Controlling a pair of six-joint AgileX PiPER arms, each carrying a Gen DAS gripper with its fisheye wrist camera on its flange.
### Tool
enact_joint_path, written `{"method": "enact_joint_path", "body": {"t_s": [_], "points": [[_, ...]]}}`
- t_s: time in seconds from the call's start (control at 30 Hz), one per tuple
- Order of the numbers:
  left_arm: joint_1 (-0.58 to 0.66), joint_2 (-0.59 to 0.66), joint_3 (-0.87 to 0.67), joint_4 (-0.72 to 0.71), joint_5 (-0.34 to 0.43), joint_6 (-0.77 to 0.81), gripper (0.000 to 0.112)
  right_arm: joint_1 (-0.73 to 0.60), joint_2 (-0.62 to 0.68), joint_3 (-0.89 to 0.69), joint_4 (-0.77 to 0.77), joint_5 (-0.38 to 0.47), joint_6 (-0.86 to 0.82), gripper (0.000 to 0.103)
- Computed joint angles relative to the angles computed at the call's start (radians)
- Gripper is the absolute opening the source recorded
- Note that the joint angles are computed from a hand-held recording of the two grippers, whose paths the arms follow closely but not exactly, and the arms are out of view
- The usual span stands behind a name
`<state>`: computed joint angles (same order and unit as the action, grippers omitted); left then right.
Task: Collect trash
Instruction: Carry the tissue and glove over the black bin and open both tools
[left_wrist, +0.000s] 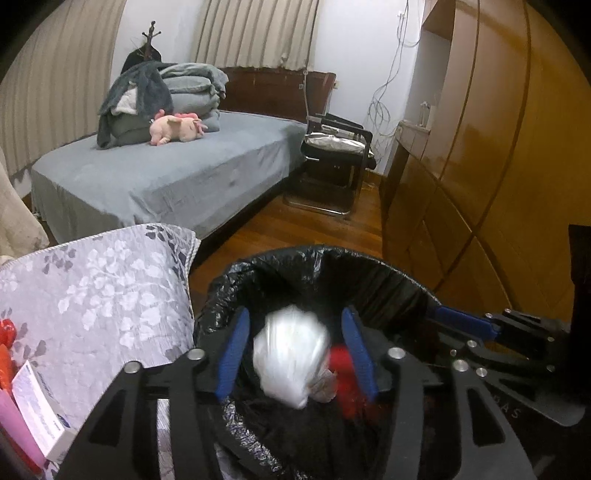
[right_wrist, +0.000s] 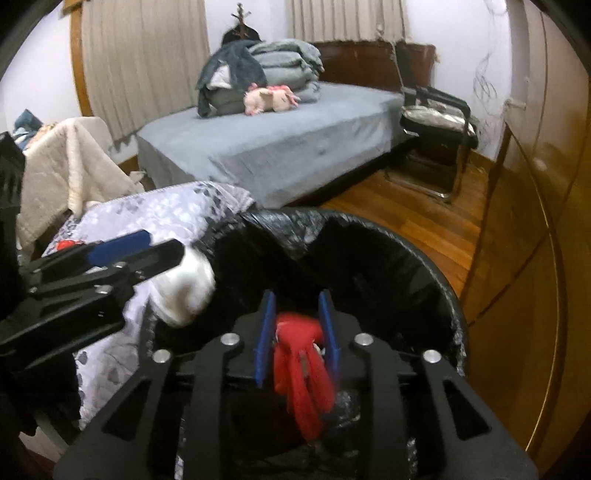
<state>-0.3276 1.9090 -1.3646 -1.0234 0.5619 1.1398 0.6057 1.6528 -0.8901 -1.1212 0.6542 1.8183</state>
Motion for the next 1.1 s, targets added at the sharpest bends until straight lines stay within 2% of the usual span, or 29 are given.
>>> {"method": "enact_joint_path", "body": {"t_s": [0.2,0.23,0.3,0.37,0.4,0.47,0.57,0.77,1.1], "points": [[0.010,0.001,-0.002,0.006,0.003,-0.004,0.059,0.003,-0.011,0.025,-0.004,0.015,0.046,0.036],[0.016,-0.004,0.000,0.002,0.004,-0.002,0.061,0.006,-0.014,0.027,-0.009,0.022,0.052,0.040],[0.024,-0.014,0.002,-0.002,0.002,0.000,0.065,0.013,-0.017,0.027,-0.025,0.034,0.068,0.050],[0.038,-0.028,0.011,-0.010,0.000,0.011,0.073,0.026,-0.017,0.022,-0.041,0.054,0.084,0.069],[0.050,-0.039,0.019,-0.015,0.000,0.020,0.076,0.036,-0.016,0.014,-0.046,0.072,0.091,0.073],[0.078,-0.062,0.035,-0.025,-0.002,0.037,0.088,0.055,-0.013,-0.008,-0.051,0.109,0.094,0.091],[0.124,-0.086,0.047,-0.039,0.011,0.048,0.095,0.076,-0.007,-0.036,-0.069,0.137,0.101,0.094],[0.251,-0.130,0.080,-0.058,0.019,0.094,0.097,0.097,0.041,-0.127,-0.089,0.132,0.086,0.096],[0.501,-0.133,0.118,-0.081,-0.013,0.189,0.097,0.144,0.239,-0.422,-0.062,0.062,-0.065,0.096]]}}
